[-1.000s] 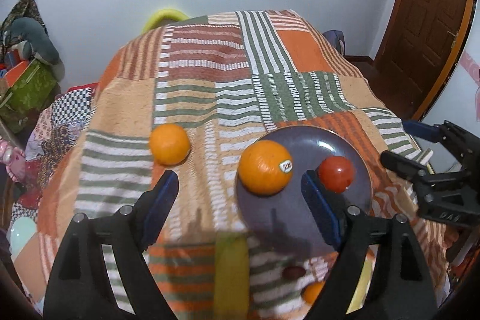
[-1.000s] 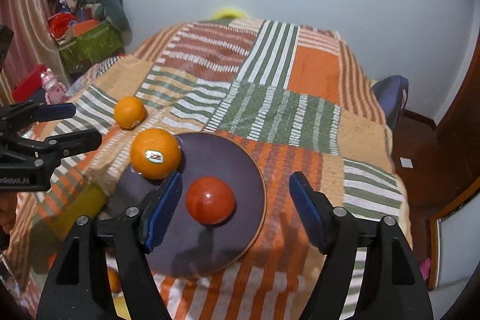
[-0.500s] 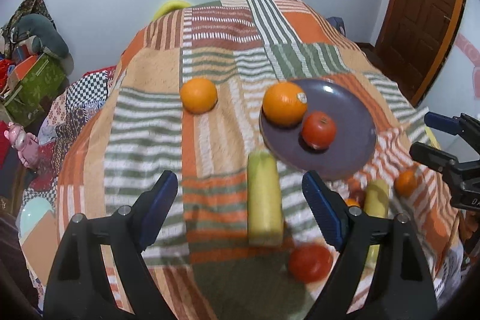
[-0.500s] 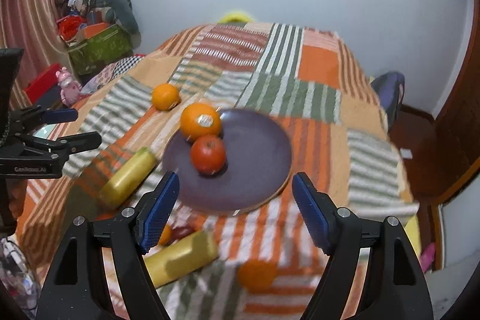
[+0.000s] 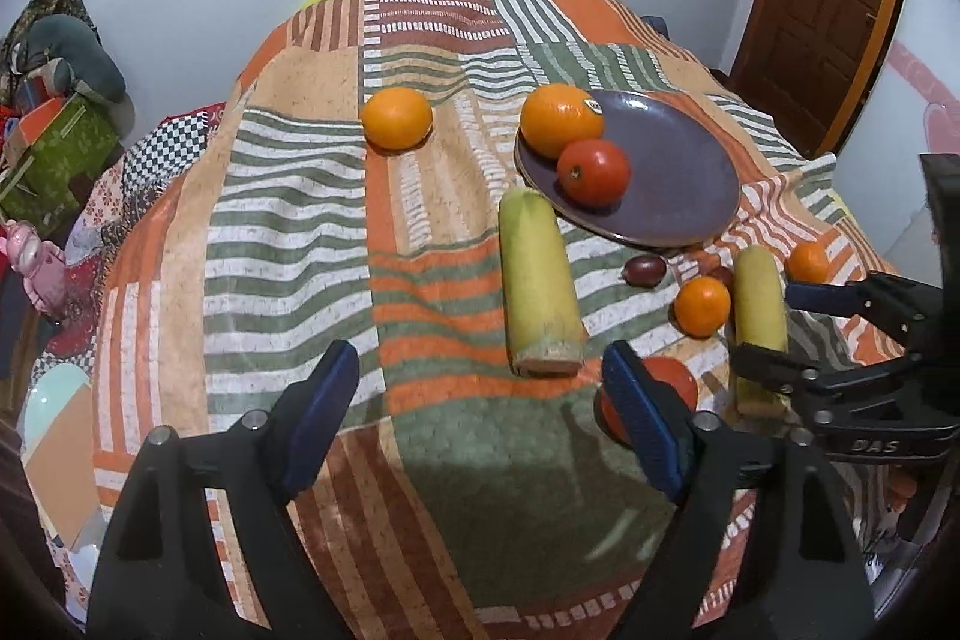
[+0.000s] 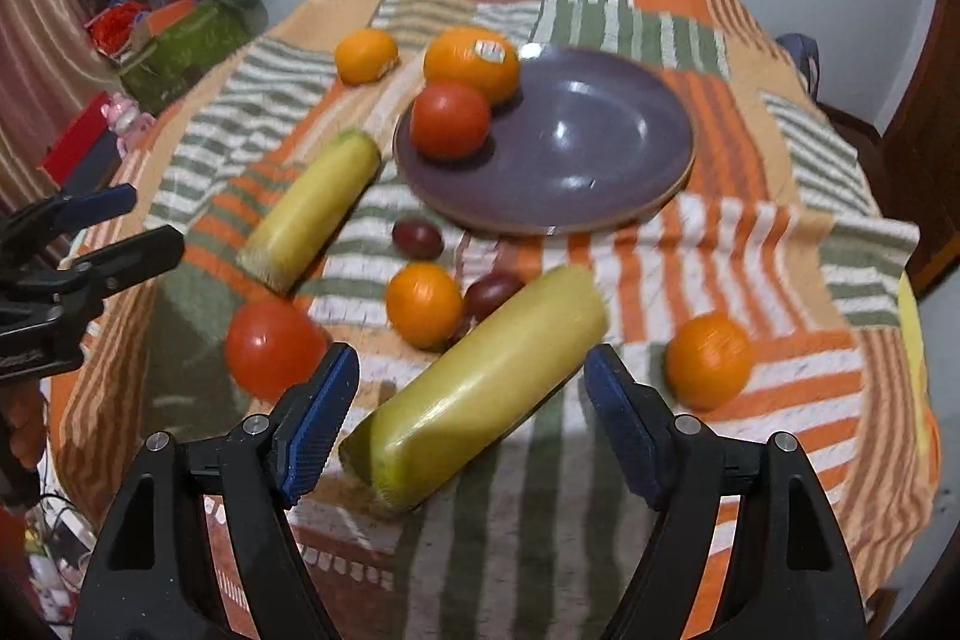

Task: Organize fruits
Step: 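Grasp a yellow squash with the left gripper while the right gripper grasps the pale green squash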

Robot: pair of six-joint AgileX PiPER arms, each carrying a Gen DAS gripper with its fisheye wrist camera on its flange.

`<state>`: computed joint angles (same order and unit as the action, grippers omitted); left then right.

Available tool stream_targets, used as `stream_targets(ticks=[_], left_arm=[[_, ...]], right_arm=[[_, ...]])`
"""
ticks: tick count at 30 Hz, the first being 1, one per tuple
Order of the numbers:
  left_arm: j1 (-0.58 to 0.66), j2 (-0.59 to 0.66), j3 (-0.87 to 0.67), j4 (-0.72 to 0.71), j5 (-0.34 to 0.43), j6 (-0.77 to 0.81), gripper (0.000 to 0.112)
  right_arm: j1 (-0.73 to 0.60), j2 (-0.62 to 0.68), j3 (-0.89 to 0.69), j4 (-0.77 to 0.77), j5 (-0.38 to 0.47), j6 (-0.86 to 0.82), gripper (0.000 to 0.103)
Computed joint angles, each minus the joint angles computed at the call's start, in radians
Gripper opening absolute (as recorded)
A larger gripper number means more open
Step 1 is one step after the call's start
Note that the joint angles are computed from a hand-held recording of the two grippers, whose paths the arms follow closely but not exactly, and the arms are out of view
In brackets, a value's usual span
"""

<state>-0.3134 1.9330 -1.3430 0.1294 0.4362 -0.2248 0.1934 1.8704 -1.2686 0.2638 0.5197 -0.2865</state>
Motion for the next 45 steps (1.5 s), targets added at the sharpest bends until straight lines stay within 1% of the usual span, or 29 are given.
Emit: stream_targets(ticks=[2,3,4,6,8,10,12,16,18,20,21,23,24,25,26,28,30,32,34,36,38,39,41,43,45], left_arm=[[0.015,0.012,-0.009,-0.084,0.005,0.082,0.067],[0.021,0.018,-0.014,-0.118,0.007,0.113,0.064],[0.029,0.027,-0.026,-0.162,0.014,0.154,0.06],[0.034,0.049,-0.05,-0.217,0.022,0.202,0.058],[0.032,0.081,-0.088,-0.237,0.037,0.217,0.058],[0.027,0.125,-0.143,-0.234,0.064,0.207,0.058],[0.026,0.17,-0.203,-0.242,0.096,0.209,0.058],[0.015,0.258,-0.327,-0.207,0.16,0.183,0.058],[0.011,0.301,-0.386,-0.187,0.194,0.17,0.059],[0.012,0.343,-0.442,-0.194,0.229,0.169,0.059],[0.013,0.365,-0.469,-0.198,0.245,0.166,0.058],[0.018,0.388,-0.492,-0.232,0.258,0.189,0.052],[0.02,0.39,-0.491,-0.245,0.252,0.198,0.05],[0.021,0.388,-0.488,-0.261,0.247,0.211,0.043],[0.023,0.389,-0.495,-0.279,0.258,0.226,0.04],[0.023,0.39,-0.509,-0.269,0.277,0.204,0.039],[0.029,0.383,-0.506,-0.282,0.285,0.202,0.038],[0.04,0.352,-0.469,-0.302,0.281,0.206,0.038],[0.039,0.303,-0.409,-0.287,0.256,0.2,0.038],[0.035,0.248,-0.343,-0.263,0.227,0.189,0.038],[0.031,0.182,-0.255,-0.24,0.188,0.174,0.038],[0.028,0.158,-0.223,-0.23,0.182,0.167,0.038],[0.027,0.123,-0.166,-0.228,0.169,0.165,0.038],[0.024,0.086,-0.1,-0.236,0.155,0.167,0.038],[0.015,0.044,-0.028,-0.236,0.125,0.159,0.038]], right_arm=[[0.024,0.011,0.0,-0.089,-0.02,0.084,0.079],[0.039,0.019,-0.001,-0.165,-0.034,0.154,0.079],[0.047,0.025,-0.001,-0.208,-0.038,0.194,0.079],[0.048,0.034,-0.001,-0.223,-0.042,0.205,0.08],[0.033,0.038,-0.002,-0.167,-0.039,0.158,0.08],[0.01,0.049,-0.016,-0.083,-0.014,0.088,0.08],[0.001,0.047,-0.014,-0.046,-0.01,0.05,0.079],[-0.008,0.024,0.018,-0.009,-0.023,-0.001,0.07],[-0.025,0.009,0.03,0.034,-0.012,-0.051,0.066],[-0.047,0.001,0.034,0.09,0.008,-0.111,0.059],[-0.066,-0.005,0.039,0.132,0.023,-0.152,0.058],[-0.093,-0.01,0.043,0.197,0.043,-0.213,0.053],[-0.105,-0.016,0.049,0.224,0.048,-0.242,0.053],[-0.106,-0.014,0.045,0.228,0.051,-0.244,0.052],[-0.104,-0.011,0.042,0.226,0.051,-0.248,0.052],[-0.085,0.002,0.024,0.183,0.042,-0.211,0.054],[-0.056,0.028,0.003,0.127,0.025,-0.166,0.059],[-0.044,0.055,-0.02,0.102,0.019,-0.138,0.062],[-0.04,0.059,-0.025,0.081,0.012,-0.119,0.061],[-0.051,0.054,-0.024,0.1,0.025,-0.148,0.059],[-0.07,0.041,-0.024,0.128,0.062,-0.187,0.051],[-0.082,0.03,-0.02,0.136,0.081,-0.205,0.048],[-0.1,0.0,0.004,0.126,0.093,-0.233,0.04],[-0.115,-0.027,0.032,0.104,0.092,-0.255,0.036],[-0.136,-0.057,0.065,0.106,0.097,-0.293,0.034]])
